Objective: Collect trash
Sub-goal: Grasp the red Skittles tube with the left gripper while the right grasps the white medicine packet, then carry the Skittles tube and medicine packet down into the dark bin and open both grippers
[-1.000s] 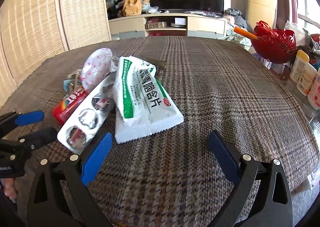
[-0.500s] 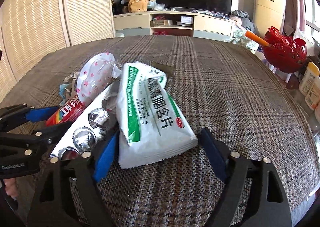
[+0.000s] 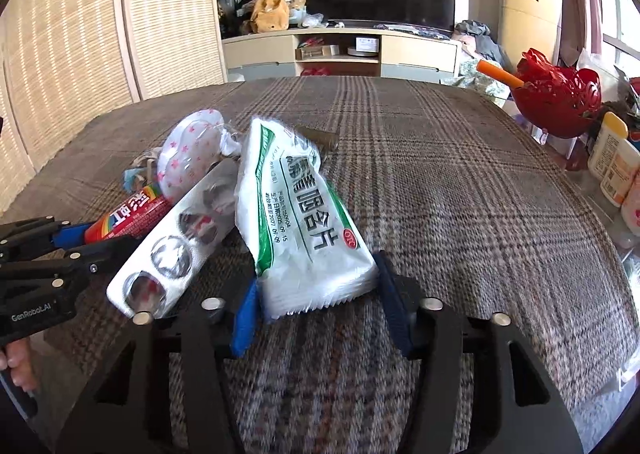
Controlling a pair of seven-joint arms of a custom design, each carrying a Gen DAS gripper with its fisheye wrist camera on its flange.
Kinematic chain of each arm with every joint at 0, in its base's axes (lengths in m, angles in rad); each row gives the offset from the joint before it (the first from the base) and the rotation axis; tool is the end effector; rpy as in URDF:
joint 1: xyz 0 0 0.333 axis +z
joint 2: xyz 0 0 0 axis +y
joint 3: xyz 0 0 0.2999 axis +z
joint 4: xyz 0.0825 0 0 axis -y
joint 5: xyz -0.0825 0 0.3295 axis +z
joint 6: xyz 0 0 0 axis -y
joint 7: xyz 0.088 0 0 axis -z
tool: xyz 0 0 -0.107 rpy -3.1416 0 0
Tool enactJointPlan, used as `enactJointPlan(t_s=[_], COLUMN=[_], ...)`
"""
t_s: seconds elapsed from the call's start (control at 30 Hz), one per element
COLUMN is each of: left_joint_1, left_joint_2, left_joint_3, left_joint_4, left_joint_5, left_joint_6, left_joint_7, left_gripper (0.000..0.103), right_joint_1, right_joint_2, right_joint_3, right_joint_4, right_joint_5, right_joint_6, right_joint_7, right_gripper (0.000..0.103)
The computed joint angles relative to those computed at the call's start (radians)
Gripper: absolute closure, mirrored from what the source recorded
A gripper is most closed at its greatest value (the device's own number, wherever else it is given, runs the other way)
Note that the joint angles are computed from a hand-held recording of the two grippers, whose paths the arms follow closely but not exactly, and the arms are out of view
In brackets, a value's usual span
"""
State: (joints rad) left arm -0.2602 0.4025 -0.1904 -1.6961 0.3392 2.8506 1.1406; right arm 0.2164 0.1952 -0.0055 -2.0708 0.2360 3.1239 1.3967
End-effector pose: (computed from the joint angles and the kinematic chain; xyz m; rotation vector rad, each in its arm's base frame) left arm 0.5900 -0.2835 0.4665 -1.5811 2.0617 -0.9042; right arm 0.5732 0.1023 0.4583 -1.8021 1.5478 -0.6541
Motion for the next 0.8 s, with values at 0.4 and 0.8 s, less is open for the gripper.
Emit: enactJointPlan(t_s=[0.4, 0.8], left_joint_1=[-0.036, 0.019], left_joint_2=[-0.198, -0.45], left_joint_3=[0.05, -0.015], left_joint_4=[-0.252, -0.52], left_joint_5=[0.152, 0.456], left_joint_6=[0.074, 0.132], left_joint_7=[-0.202, -0.539], left_gripper=[0.068, 0.07], right_joint_1=[-0.042, 0.226], right_joint_2=[-0.169, -0.391], right_joint_3=[0.096, -0.07], right_joint_4=[-0.173, -0.378], right_joint_5=[0.235, 0.56], right_joint_6=[0.06, 0.104], right_joint_7=[-0.192, -0.486], right_gripper=[0.084, 0.084])
